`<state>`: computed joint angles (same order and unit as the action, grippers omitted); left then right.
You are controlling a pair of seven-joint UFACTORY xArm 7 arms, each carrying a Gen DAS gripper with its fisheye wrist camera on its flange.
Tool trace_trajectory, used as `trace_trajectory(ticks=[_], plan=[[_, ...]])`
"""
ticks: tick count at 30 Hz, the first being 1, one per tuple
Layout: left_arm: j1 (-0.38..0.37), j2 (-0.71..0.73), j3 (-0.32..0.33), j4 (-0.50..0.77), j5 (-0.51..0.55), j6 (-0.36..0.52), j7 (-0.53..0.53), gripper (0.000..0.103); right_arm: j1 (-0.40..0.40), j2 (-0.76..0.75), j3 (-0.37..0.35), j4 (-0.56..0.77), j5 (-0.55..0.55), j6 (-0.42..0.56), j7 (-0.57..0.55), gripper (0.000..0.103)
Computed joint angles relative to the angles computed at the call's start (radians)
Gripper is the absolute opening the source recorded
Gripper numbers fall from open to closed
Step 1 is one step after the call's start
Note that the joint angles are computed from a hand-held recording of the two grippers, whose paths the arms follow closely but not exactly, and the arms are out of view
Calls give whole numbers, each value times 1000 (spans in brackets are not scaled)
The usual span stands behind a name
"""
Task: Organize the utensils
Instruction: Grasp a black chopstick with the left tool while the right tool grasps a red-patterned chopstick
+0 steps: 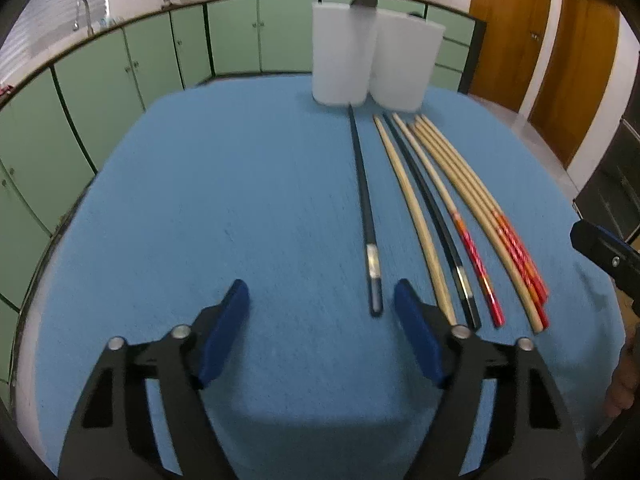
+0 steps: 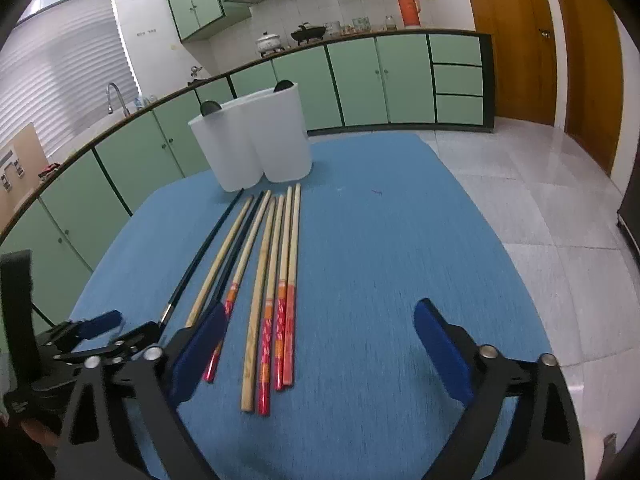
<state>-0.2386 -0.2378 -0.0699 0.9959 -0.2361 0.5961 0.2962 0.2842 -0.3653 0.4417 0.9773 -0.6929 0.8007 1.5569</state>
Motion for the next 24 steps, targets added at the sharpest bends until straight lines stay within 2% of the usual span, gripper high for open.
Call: trace_trajectory(ticks=[4, 7, 10, 12, 13, 14, 15, 20, 24], plan=[[-2, -11, -9, -15, 14, -12, -20, 66, 6, -3, 2, -9, 9, -2, 5, 81], [-8, -11, -17, -18, 27, -19, -36, 57, 14, -3, -4, -21, 25, -21, 0, 72], [-14, -9, -20, -15, 29, -20, -47, 45, 18, -2, -2, -29, 32, -32, -5, 63], [-19, -5, -21, -10, 28, -20, -51, 32, 20, 4, -3, -28, 37, -42, -12, 59], [-23, -7, -20, -11, 25, -20, -46, 29, 22, 3, -4, -31, 39, -46, -14, 57], [-25, -5, -22, -9, 25, -19, -48, 22, 24, 4, -5, -33, 42, -50, -18, 55], [-30, -3, -17, -6, 13, -14, -39, 9, 26, 4, -6, -35, 46, -55, -21, 54], [-36, -3, -13, -2, -13, -4, -35, 6, 38, 7, -12, -45, 71, -83, -56, 39], [-34, -23, -9, -15, -29, 7, -36, 6, 48, 2, -14, -56, 99, -89, -85, 33]])
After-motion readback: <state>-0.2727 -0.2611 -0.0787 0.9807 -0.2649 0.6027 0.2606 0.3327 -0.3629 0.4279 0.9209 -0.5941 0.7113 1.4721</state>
